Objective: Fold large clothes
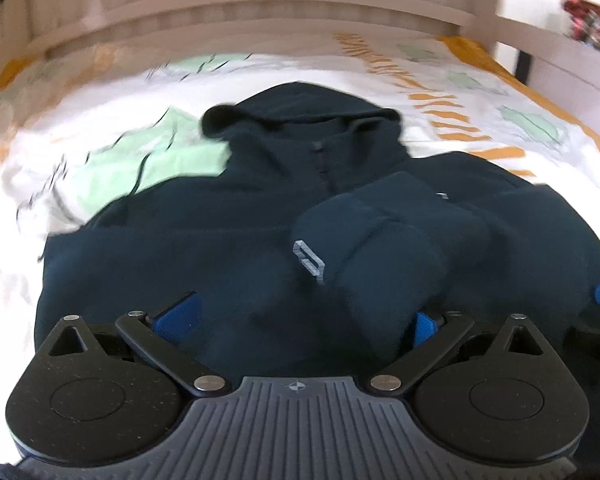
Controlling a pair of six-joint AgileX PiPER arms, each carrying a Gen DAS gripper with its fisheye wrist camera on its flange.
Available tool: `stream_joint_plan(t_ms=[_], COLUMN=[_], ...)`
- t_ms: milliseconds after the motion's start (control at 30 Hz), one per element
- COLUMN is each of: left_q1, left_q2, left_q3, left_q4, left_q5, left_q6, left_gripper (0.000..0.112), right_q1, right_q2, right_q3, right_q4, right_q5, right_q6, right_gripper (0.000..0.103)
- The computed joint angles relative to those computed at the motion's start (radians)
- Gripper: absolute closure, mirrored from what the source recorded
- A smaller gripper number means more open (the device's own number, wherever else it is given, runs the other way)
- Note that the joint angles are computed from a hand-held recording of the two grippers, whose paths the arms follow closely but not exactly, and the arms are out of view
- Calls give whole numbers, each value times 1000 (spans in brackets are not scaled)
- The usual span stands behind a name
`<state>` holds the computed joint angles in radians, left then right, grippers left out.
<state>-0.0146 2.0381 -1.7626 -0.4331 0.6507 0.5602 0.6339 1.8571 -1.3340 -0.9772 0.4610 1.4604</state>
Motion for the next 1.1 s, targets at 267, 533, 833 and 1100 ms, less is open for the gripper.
stream_joint_plan(t_ms=[267,533,833,1100], left_q1=[77,131,176,206], left_q2=[20,15,26,6], left_q3=[-33,-32,-45,-20], left_q4=[-97,-156,-215,-277], left_q5=[83,86,141,154], left_q6=[-28,-50,-37,8], left_gripper=[10,11,11,11], right_q1=[-19,-64,-47,-83], right_q2=[5,-33,-31,-70], right_q3=[7,80,82,154], right_q4=[82,60,-11,-75], right_q5=[-6,-54,26,-23], right_q6=[-31,105,174,333], right_gripper=[16,16,27,45])
